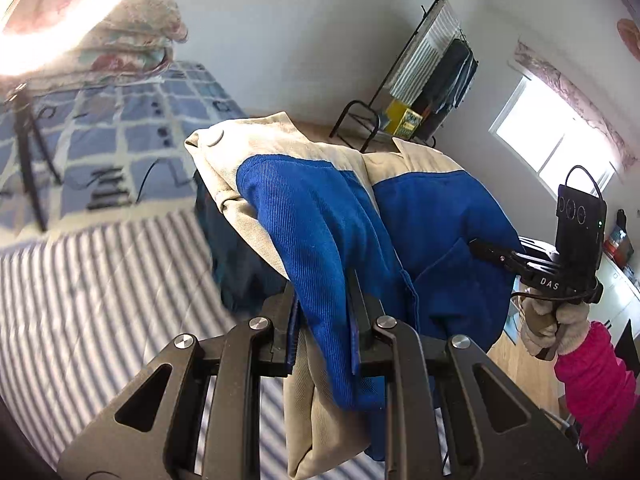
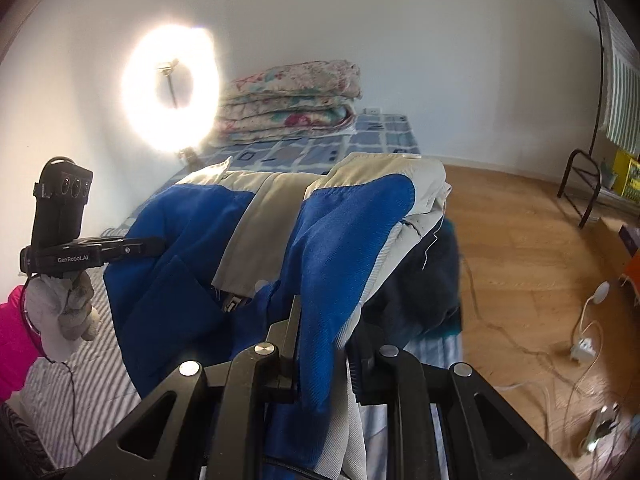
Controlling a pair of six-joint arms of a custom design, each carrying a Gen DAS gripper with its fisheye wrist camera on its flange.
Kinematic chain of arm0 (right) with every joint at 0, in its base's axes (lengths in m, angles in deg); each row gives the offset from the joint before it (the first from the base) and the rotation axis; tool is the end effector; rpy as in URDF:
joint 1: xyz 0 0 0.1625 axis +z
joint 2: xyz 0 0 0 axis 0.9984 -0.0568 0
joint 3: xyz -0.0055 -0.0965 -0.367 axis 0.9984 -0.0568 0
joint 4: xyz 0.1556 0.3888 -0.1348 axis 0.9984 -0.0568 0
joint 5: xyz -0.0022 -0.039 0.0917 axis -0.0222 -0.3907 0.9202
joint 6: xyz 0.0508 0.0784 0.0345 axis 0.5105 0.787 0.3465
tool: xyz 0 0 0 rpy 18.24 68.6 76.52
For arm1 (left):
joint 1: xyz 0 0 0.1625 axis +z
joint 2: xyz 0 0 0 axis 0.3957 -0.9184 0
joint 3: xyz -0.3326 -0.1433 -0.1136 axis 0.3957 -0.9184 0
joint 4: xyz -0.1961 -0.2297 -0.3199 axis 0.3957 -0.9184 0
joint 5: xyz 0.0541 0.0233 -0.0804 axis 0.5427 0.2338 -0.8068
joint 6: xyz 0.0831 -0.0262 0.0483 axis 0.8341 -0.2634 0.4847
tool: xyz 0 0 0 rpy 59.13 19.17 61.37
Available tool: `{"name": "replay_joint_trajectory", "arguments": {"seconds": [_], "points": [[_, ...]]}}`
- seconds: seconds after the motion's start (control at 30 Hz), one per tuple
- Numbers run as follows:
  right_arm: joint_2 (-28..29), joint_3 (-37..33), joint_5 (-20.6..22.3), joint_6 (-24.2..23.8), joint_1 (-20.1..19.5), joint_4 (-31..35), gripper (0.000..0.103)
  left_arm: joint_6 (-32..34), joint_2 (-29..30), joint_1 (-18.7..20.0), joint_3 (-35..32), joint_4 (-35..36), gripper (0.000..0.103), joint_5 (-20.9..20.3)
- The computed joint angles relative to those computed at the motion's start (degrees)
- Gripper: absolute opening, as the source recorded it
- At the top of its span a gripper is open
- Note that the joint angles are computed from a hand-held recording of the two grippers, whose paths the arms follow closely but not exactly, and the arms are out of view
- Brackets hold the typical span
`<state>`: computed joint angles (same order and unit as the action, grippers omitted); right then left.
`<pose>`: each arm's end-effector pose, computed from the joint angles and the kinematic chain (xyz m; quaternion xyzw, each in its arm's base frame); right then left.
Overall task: Fold large clothes
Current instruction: 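Lift the bundle with both grippers and carry it along the bed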
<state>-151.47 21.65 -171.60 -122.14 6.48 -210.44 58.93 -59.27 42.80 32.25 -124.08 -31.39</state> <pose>0.1331 -0.5783 0.3218 0.2425 -0.8727 0.3347 0.2598 -0.1972 -0.7895 0.2056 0.3119 0.9249 -0.2171 0.0114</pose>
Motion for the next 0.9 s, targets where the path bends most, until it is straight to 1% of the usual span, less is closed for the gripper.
{"name": "replay_joint_trajectory", "arguments": {"seconds": [0.03,0.1,0.23,0.37,0.4,0.43,0.47,0.53,0.57,0.6,0.63,0.67,0.73,0.77,0.8,0.9], "points": [[1.3,-2.2,-0.1,-0.9,-0.3,0.1,0.017,-0.1,2.8,0.0,-3.9,0.6,0.017,-0.2],[4.1,-6.4,0.3,-1.9,-1.1,0.3,0.017,0.1,6.7,-0.1,-9.3,1.1,0.017,-0.4],[10.2,-14.9,1.6,-2.8,-2.7,1.1,0.017,0.7,15.0,0.3,-20.6,1.7,0.017,-0.6],[15.6,-21.6,2.3,-3.7,-4.0,2.5,0.017,0.2,22.7,1.4,-32.0,5.2,0.017,0.1],[17.0,-23.3,2.2,-3.9,-4.2,3.0,0.017,0.2,23.4,1.6,-33.0,5.5,0.017,0.2],[18.2,-24.8,2.3,-4.1,-4.6,3.6,0.017,0.1,25.2,2.0,-35.7,6.8,0.017,0.6],[18.7,-25.6,2.4,-4.3,-5.0,4.1,0.017,0.0,25.8,2.3,-36.3,7.1,0.017,1.3],[20.1,-27.5,1.7,-3.7,-6.1,4.9,0.017,0.1,28.1,2.7,-39.5,8.6,0.017,4.3],[21.1,-29.0,1.3,-2.6,-6.6,5.6,0.019,0.0,29.7,3.1,-42.0,10.3,0.018,5.9],[22.3,-31.3,1.3,-0.1,-7.4,7.4,0.020,-0.4,31.1,3.4,-44.4,12.3,0.019,7.1],[22.6,-32.3,1.4,2.3,-8.3,9.0,0.025,-0.7,31.6,3.7,-45.0,13.1,0.022,7.6],[22.6,-32.1,0.6,3.2,-8.7,9.1,0.030,-0.3,30.9,3.8,-43.3,12.3,0.024,7.8],[24.4,-32.9,-4.5,2.0,-8.6,7.6,0.034,2.2,29.1,3.4,-38.7,8.7,0.032,10.0],[25.5,-33.6,-6.6,1.6,-8.5,7.2,0.038,2.9,28.3,3.1,-36.8,7.2,0.033,10.9],[25.8,-33.3,-7.9,1.9,-8.4,6.1,0.038,2.9,27.8,2.9,-35.9,6.7,0.034,11.1],[24.5,-31.1,-7.5,3.1,-8.2,3.3,0.038,3.3,25.5,2.2,-31.9,5.0,0.034,13.4]]}}
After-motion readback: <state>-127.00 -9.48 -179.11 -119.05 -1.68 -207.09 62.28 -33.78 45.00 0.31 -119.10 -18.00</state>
